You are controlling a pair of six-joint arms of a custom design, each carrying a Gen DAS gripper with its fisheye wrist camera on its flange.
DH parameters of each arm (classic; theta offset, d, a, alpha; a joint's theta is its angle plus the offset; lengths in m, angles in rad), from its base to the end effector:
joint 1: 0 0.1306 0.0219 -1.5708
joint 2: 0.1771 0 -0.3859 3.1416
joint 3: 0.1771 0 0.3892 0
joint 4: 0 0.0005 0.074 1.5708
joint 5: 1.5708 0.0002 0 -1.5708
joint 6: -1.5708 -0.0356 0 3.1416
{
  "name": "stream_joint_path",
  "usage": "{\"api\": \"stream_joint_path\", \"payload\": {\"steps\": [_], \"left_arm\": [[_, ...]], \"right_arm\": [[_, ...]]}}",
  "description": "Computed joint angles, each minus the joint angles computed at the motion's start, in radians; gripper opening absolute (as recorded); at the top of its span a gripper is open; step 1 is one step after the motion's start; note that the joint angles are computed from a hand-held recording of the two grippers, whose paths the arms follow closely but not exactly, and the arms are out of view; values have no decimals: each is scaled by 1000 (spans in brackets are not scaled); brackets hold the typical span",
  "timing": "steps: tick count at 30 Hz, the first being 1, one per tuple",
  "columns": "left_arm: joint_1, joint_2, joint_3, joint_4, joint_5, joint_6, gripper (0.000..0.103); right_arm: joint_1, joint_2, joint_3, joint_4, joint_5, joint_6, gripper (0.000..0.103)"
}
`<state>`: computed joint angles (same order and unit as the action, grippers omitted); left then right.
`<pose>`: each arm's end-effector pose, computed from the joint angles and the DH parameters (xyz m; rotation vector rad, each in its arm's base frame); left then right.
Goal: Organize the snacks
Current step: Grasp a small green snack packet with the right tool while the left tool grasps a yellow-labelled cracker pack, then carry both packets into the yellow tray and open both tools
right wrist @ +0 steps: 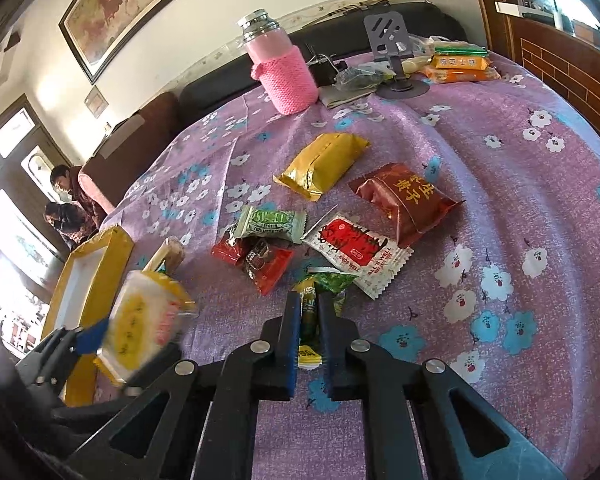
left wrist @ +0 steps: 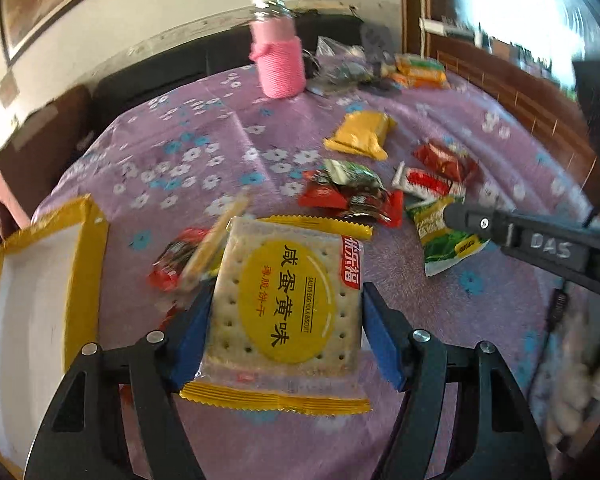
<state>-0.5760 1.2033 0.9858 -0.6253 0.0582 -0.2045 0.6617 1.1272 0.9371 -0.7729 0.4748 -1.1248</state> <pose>0.3354 -0.2209 0.3436 0.9477 2.2331 -0.2401 0.2964 0.2096 0.3425 0.7262 2.2884 0.2218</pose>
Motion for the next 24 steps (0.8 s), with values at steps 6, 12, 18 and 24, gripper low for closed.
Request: {"api": "stream_joint_path", "payload": {"steps": [6,12,18,24], "left_arm": [[165,-112,-24,-38,168,58,70],[376,-159,-29,-64,273,59,70],[552,-97,-3,-66,302,56,70],[643,-20,14,-57,294,73,70]], "right_arm": [[-12,-29,-37,63,-38,-9,8],[10,-61,-51,96,-18,-24,8],[81,-50,5,101,-23,-37,8],[127,132,218,96,-110,94,7]]}}
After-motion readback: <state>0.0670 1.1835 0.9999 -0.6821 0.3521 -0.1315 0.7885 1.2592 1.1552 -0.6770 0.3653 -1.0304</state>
